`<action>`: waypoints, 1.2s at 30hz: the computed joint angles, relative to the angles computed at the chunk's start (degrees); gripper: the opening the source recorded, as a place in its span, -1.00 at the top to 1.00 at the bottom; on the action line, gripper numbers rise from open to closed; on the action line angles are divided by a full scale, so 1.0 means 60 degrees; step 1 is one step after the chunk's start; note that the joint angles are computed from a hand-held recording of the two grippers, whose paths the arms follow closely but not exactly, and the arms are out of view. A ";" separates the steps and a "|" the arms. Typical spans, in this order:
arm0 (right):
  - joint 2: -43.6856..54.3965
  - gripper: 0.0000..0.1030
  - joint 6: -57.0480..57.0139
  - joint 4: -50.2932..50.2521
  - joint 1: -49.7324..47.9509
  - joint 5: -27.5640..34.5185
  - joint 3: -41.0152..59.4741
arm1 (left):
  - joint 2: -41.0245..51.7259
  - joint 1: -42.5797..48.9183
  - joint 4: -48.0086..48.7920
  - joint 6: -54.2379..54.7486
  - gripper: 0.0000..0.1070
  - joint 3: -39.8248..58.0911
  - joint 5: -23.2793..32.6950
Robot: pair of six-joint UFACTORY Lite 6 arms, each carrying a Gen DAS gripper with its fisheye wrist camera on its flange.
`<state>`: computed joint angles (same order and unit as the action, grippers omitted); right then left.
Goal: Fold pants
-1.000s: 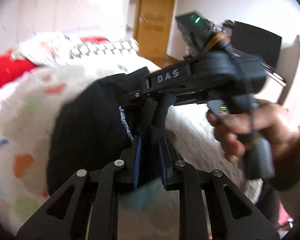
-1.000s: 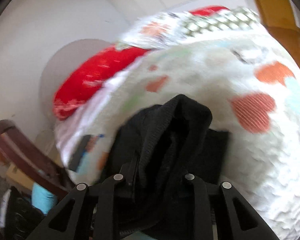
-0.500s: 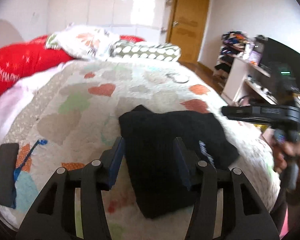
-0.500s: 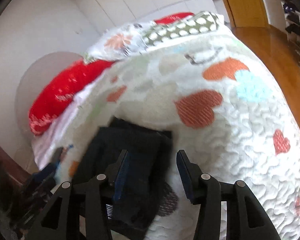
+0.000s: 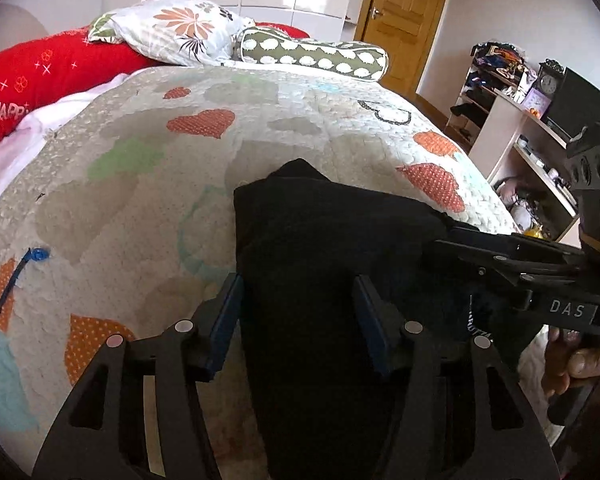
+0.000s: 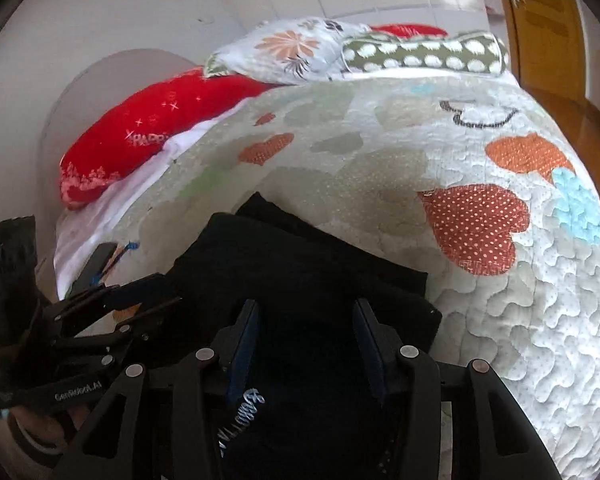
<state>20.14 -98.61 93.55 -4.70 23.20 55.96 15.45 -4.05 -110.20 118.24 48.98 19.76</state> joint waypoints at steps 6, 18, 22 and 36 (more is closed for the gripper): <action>-0.0934 0.11 0.1740 -0.1251 0.0076 -0.0193 -0.0327 | -0.0216 0.0025 0.1973 -0.2137 -0.07 0.0265 -0.0320; -0.3341 0.11 0.1978 -0.1528 0.0142 -0.0156 -0.2565 | -0.2169 -0.0149 0.1384 -0.1683 -0.07 -0.1453 -0.0602; -0.3473 0.11 0.1662 -0.1152 0.0388 -0.0366 -0.2944 | -0.2530 -0.0079 0.1377 -0.1688 -0.07 -0.1828 -0.0577; -0.3661 0.09 -0.1553 0.1931 0.0174 -0.0804 -0.4326 | -0.2732 -0.0720 -0.3054 0.2707 -0.11 -0.2757 -0.0926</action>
<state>-1.82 -107.93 105.14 -3.65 18.38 30.00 -0.94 -8.37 -128.52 134.48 32.44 14.21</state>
